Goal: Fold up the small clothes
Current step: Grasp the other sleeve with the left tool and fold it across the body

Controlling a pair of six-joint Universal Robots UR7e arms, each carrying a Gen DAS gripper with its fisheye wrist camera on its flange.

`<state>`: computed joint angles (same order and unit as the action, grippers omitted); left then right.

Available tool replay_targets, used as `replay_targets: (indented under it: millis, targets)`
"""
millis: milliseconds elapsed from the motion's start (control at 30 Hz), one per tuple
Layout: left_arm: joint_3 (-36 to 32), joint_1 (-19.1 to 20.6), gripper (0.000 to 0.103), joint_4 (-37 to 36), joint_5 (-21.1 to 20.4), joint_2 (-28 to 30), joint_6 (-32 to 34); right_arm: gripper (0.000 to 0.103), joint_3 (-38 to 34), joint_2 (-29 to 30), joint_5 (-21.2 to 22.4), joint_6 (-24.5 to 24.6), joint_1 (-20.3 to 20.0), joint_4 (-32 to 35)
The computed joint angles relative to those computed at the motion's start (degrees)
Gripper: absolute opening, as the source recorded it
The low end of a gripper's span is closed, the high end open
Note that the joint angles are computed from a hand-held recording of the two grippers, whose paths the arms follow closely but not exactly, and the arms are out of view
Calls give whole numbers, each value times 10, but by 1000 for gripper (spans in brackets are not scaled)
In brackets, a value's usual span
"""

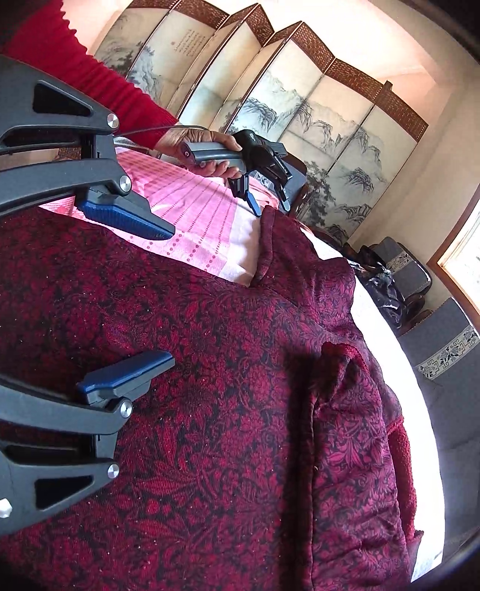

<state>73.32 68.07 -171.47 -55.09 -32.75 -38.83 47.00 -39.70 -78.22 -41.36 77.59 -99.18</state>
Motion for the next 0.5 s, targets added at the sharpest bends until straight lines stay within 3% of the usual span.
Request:
replay_targets:
  millis: [67, 100, 133, 167, 200, 267, 367, 500]
  targets:
    - [-27, 6, 73, 8, 0, 10, 5, 62, 0, 1, 4, 1, -3, 1]
    - [-33, 8, 61, 1, 7, 15, 3, 62, 1, 2, 7, 4, -5, 0]
    - [-38, 10, 33, 2, 15, 19, -7, 63, 1, 2, 10, 7, -7, 1]
    - [-42, 16, 16, 6, 10, 23, -19, 63, 2, 2, 13, 9, -9, 1]
    - [-40, 23, 10, -15, -9, 26, -20, 63, 0, 4, 17, 12, -11, 2]
    - [-35, 21, 10, -58, -1, 33, -8, 63, 0, 4, 26, 17, -13, 3]
    - [-42, -4, 10, -118, 41, 50, 67, 63, -1, 2, 30, 19, -14, 3]
    - [-82, -44, 10, -142, 41, 72, 135, 64, 3, -6, 41, 24, -18, -2]
